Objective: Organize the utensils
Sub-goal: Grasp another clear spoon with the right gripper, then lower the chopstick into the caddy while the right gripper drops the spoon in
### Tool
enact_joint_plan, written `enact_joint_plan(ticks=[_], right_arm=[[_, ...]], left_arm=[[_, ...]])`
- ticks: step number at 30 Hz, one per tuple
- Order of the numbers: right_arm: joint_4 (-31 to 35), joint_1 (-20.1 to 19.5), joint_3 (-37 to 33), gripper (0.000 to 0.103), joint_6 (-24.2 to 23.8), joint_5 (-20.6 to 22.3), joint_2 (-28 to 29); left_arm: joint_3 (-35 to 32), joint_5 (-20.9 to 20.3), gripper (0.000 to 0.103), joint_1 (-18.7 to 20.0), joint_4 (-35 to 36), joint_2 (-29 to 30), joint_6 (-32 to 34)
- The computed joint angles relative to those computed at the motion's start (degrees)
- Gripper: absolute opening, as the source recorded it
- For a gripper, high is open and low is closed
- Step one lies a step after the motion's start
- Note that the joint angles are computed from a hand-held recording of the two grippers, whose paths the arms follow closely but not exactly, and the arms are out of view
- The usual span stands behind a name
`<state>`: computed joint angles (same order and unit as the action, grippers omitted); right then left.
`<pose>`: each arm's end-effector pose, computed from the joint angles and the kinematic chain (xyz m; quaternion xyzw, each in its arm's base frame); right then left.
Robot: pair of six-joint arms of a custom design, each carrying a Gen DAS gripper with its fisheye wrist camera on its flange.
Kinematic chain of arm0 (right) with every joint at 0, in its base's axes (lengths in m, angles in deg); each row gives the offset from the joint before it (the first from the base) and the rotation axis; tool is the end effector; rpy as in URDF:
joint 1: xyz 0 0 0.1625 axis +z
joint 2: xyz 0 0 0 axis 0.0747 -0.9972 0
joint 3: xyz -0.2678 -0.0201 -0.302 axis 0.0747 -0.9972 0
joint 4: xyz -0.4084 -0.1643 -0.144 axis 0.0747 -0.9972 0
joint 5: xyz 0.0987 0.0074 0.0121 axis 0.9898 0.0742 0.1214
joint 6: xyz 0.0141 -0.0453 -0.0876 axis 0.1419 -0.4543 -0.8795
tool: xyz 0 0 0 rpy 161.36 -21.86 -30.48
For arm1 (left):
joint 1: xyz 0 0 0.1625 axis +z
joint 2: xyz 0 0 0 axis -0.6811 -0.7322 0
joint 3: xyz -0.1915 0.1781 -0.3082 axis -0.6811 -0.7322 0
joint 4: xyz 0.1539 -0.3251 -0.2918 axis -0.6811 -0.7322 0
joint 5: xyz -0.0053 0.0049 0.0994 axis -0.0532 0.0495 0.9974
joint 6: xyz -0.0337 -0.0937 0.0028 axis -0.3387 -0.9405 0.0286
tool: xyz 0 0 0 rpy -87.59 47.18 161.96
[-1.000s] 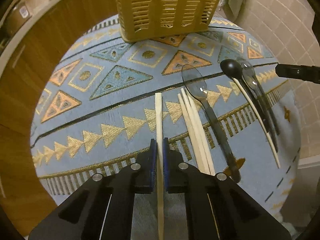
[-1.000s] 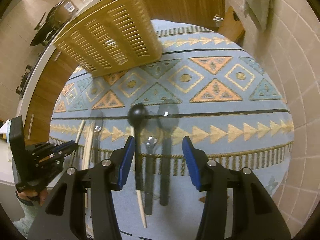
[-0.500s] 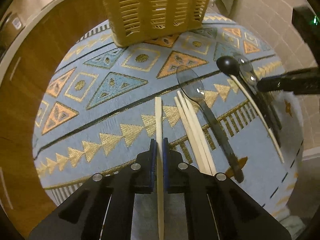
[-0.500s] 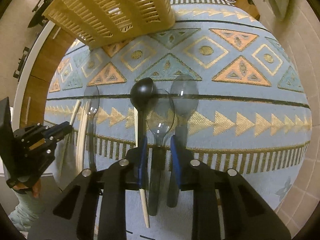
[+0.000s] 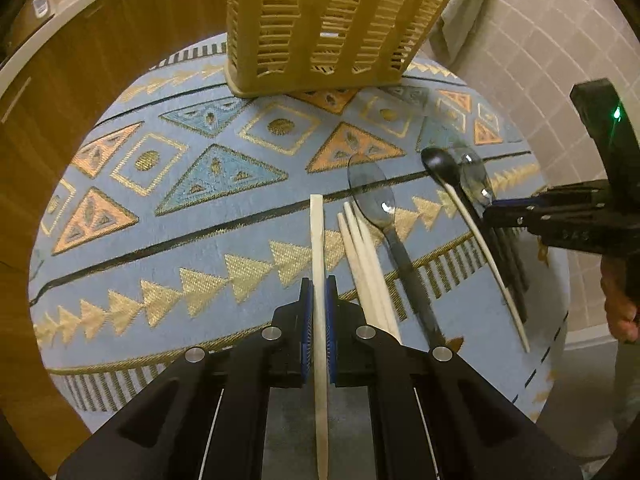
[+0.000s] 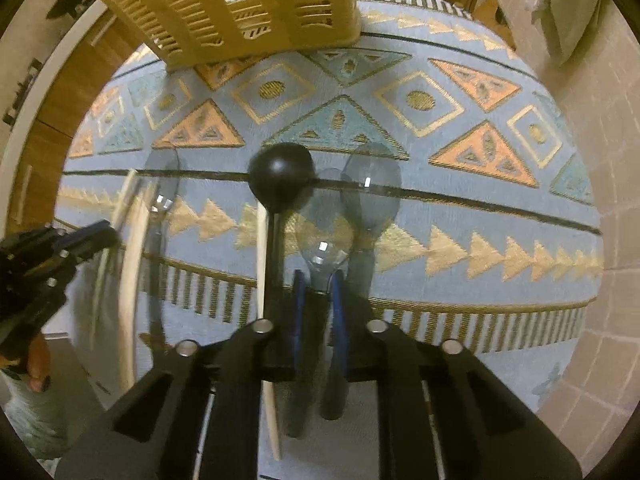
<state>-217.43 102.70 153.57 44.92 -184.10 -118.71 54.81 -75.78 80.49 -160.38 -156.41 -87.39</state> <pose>0.2207 -0.4456 0.0930 0.2214 -0.9354 -0.0165 0.2752 -0.1334 -0.3471 0.1827 0.1031 0.9368 -0.1708 0.2873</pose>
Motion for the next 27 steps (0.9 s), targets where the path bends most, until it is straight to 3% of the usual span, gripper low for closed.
enact_joint_plan(ticks=[5, 14, 22, 27], right_arm=[[-2.25, -0.03, 0.99, 0.009, -0.50, 1.16, -0.65], [-8.80, 0.73, 4.81, 0.009, -6.53, 8.23, -6.72], [-15.21, 2.70, 6.42, 0.009, -10.25, 15.64, -10.85], [-22.66, 3.48, 6.50, 0.009, -12.66, 21.10, -12.27]], left_arm=[[1.50, -0.26, 0.004, -0.51, -2.90, -3.21, 0.38], [4.88, 2.08, 0.004, -4.20, -10.36, -10.21, 1.71], [5.42, 7.00, 0.004, -8.43, -17.94, -13.16, 4.94], [4.78, 12.16, 0.004, -11.41, -28.77, -10.93, 11.07]])
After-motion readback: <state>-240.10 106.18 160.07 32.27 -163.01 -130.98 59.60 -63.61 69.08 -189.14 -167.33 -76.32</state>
